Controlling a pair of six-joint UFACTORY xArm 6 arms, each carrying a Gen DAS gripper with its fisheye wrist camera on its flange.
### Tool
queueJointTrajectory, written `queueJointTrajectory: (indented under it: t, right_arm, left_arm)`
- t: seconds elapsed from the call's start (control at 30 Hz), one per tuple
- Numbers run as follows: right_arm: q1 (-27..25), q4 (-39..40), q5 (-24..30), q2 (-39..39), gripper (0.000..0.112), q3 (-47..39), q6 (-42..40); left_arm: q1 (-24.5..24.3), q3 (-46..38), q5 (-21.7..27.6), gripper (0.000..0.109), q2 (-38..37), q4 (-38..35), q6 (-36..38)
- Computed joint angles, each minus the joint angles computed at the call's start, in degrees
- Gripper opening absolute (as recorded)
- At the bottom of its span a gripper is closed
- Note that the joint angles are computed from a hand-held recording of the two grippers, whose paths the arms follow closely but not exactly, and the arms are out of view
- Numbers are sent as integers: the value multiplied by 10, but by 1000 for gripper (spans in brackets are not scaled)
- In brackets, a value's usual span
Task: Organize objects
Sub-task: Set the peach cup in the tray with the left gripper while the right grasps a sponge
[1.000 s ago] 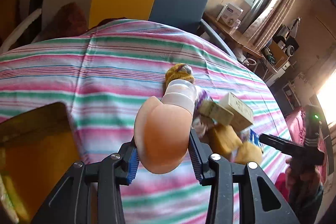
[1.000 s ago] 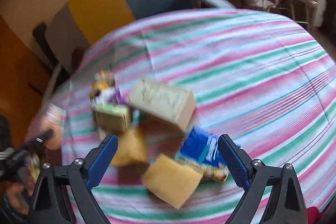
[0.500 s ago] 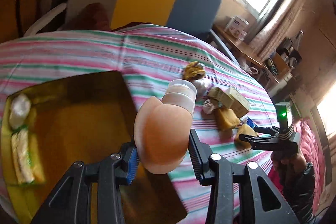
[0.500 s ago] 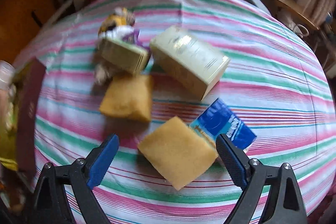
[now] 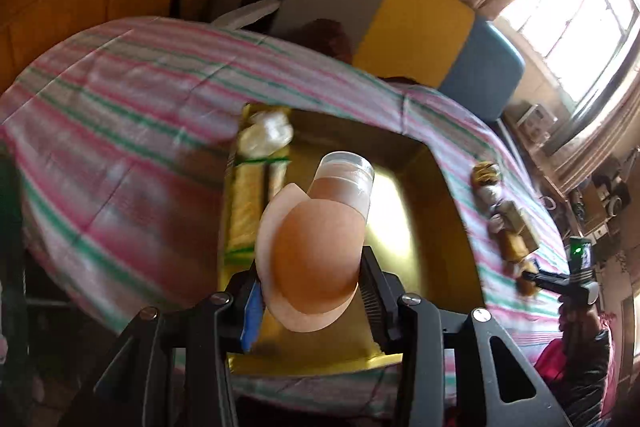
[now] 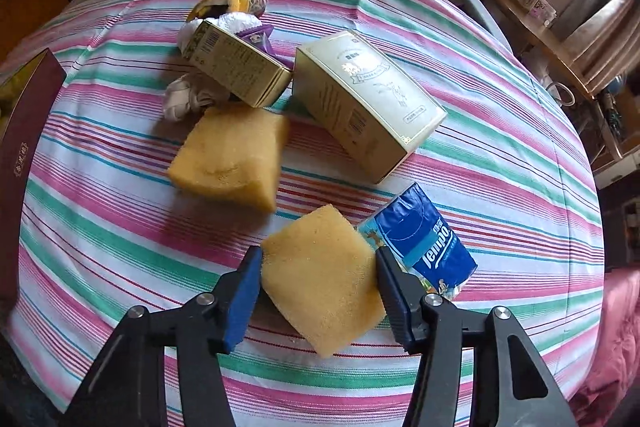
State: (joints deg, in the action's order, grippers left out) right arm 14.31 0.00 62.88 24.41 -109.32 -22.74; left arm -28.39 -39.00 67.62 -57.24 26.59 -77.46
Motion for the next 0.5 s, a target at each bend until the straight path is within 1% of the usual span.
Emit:
queueJointTrajectory:
  t: [0.07, 0.13, 0.2, 0.3, 0.37, 0.5]
  right_arm:
    - [5, -6, -12, -15, 57, 23, 7]
    - [8, -14, -22, -24, 57, 38, 9]
    - [9, -18, -30, -35, 57, 54, 9]
    - [9, -21, -38, -48, 57, 71, 9]
    - [10, -22, -41, -48, 57, 72, 11]
    - [11, -24, -44, -48, 57, 74, 9]
  left_arm:
    - [1, 10, -1, 42, 1, -9, 1]
    - [12, 24, -20, 42, 4, -33, 13]
    - [13, 31, -23, 42, 7, -42, 26]
    - [7, 28, -11, 43, 26, -39, 27]
    - [8, 35, -7, 46, 23, -43, 26]
    - [11, 39, 10, 47, 21, -44, 28]
